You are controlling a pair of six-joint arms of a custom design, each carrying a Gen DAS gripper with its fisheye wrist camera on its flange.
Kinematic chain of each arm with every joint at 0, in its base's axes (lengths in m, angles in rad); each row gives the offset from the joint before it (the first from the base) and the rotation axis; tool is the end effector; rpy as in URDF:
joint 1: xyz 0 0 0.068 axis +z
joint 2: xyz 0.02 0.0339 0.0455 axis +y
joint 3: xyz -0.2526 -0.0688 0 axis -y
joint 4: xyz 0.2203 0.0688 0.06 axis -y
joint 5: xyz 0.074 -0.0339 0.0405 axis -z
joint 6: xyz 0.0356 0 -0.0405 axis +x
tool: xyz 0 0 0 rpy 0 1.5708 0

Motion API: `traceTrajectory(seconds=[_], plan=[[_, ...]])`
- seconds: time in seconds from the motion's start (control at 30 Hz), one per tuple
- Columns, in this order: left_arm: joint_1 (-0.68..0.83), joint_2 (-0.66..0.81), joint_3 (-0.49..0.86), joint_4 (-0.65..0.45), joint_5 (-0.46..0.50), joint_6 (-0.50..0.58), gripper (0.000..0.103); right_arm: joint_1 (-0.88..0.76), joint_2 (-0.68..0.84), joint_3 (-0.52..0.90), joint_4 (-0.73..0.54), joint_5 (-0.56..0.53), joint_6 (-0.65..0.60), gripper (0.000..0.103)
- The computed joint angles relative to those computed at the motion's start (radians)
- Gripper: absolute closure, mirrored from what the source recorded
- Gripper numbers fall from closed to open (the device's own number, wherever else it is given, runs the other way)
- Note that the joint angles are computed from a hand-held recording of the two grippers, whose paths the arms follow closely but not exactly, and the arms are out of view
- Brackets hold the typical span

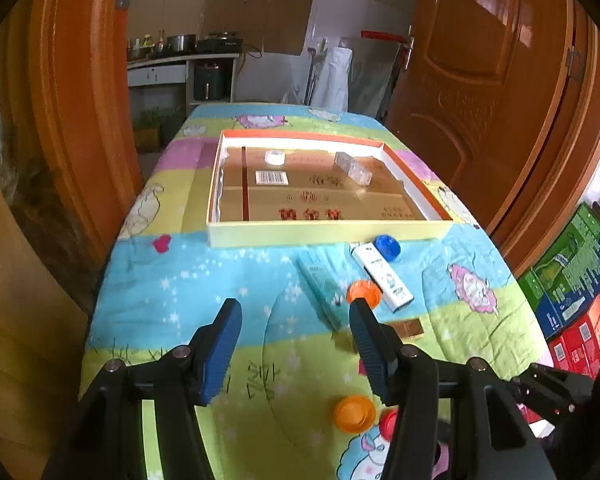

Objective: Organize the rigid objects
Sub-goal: 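Grasp the black bottle cap with the right gripper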

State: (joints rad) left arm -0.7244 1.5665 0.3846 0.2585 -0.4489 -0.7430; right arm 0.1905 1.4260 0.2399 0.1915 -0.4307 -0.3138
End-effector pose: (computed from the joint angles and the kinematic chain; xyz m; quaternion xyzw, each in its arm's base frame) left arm 0.1764 -0.1355 0.1004 -0.0794 0.9236 -0.0509 0.3716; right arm 0.1737 0.0486 0.0926 -0.2925 0.8919 0.1874 0.2897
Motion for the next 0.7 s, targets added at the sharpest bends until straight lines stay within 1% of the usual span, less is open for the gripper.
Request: traceTrajectory(seconds=[0.07, 0.2, 0.4, 0.5, 0.53, 0.6, 0.7], plan=[[-0.011, 0.007, -0.016, 0.015, -0.001, -0.009, 0.047, 0.023, -0.020, -0.031, 0.005, 0.002, -0.028, 0.053], [-0.034, 0.020, -0.046, 0.043, -0.008, -0.026, 0.047, 0.115, -0.071, -0.105, 0.045, 0.069, -0.037, 0.052], [-0.056, 0.048, -0.104, 0.138, 0.009, -0.011, 0.047, 0.158, 0.010, -0.136, 0.151, 0.124, -0.030, 0.052], [-0.077, 0.088, -0.121, 0.191, 0.029, 0.019, 0.047, 0.165, 0.051, -0.128, 0.168, 0.133, -0.028, 0.053], [-0.082, 0.100, -0.127, 0.206, 0.037, 0.026, 0.047, 0.169, 0.061, -0.131, 0.176, 0.139, -0.025, 0.056], [-0.104, 0.129, -0.138, 0.235, 0.052, 0.043, 0.047, 0.187, 0.059, -0.147, 0.208, 0.185, -0.015, 0.072], [-0.145, 0.150, -0.159, 0.273, 0.058, 0.064, 0.047, 0.165, 0.071, -0.139, 0.207, 0.168, -0.022, 0.073]])
